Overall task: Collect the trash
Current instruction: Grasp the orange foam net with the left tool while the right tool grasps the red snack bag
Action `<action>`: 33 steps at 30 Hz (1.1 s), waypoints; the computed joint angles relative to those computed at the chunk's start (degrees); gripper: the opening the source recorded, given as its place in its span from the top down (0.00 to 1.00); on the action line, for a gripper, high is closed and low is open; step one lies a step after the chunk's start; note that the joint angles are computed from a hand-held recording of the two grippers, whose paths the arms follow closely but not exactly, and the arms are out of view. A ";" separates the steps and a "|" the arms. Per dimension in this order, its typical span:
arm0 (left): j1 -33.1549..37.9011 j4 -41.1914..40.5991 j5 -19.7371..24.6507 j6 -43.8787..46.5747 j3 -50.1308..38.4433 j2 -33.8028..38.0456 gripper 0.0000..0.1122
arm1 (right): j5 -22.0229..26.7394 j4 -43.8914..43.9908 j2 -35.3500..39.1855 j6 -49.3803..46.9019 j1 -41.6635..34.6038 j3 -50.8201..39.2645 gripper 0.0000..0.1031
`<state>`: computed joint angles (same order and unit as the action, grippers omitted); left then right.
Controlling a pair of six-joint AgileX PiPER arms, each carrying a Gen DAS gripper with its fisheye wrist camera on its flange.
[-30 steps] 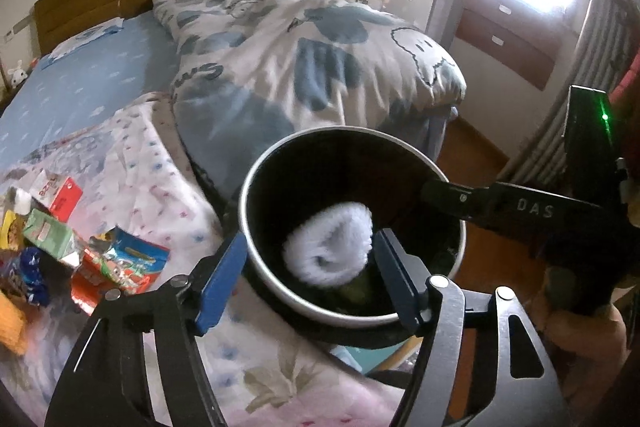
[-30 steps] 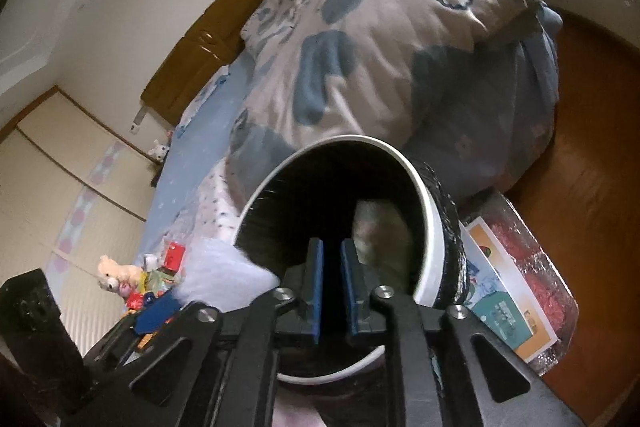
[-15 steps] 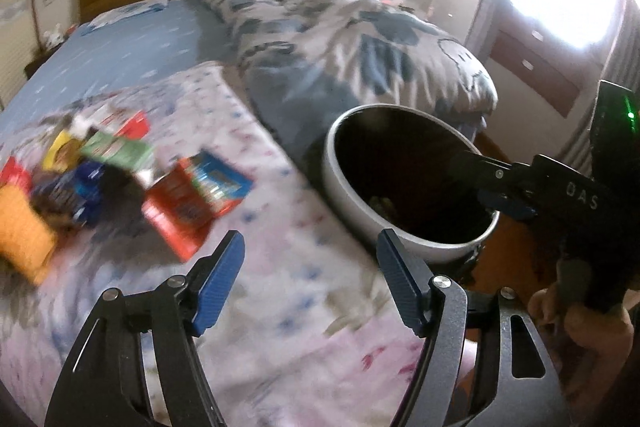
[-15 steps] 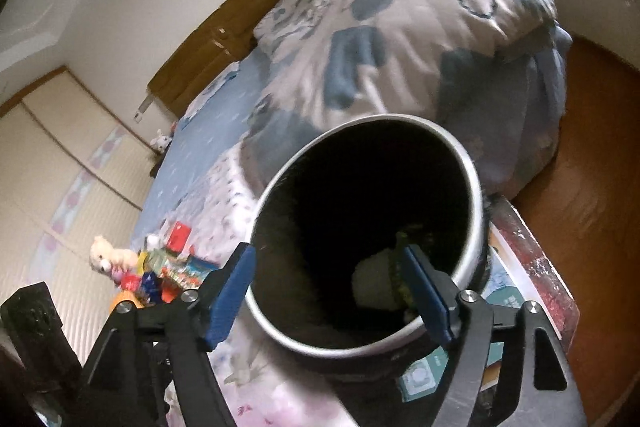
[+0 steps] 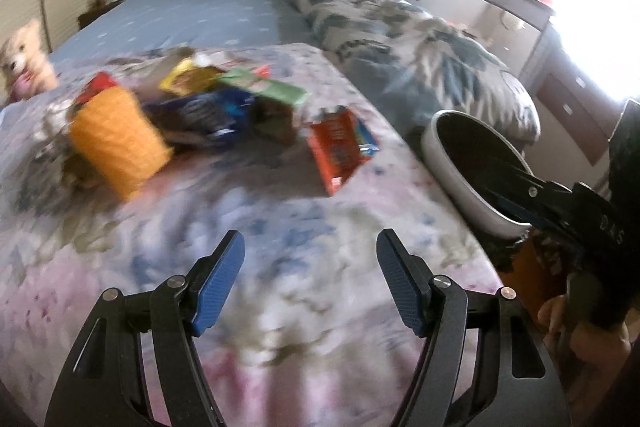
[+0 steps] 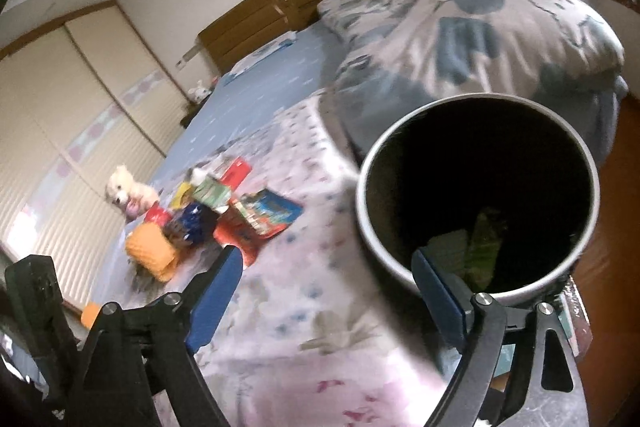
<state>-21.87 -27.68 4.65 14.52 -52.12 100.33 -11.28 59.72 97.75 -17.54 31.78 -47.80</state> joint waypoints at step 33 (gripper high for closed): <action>12.77 -27.40 -0.04 28.31 3.76 -0.24 0.32 | -3.65 39.78 13.48 -47.53 10.23 -18.05 0.09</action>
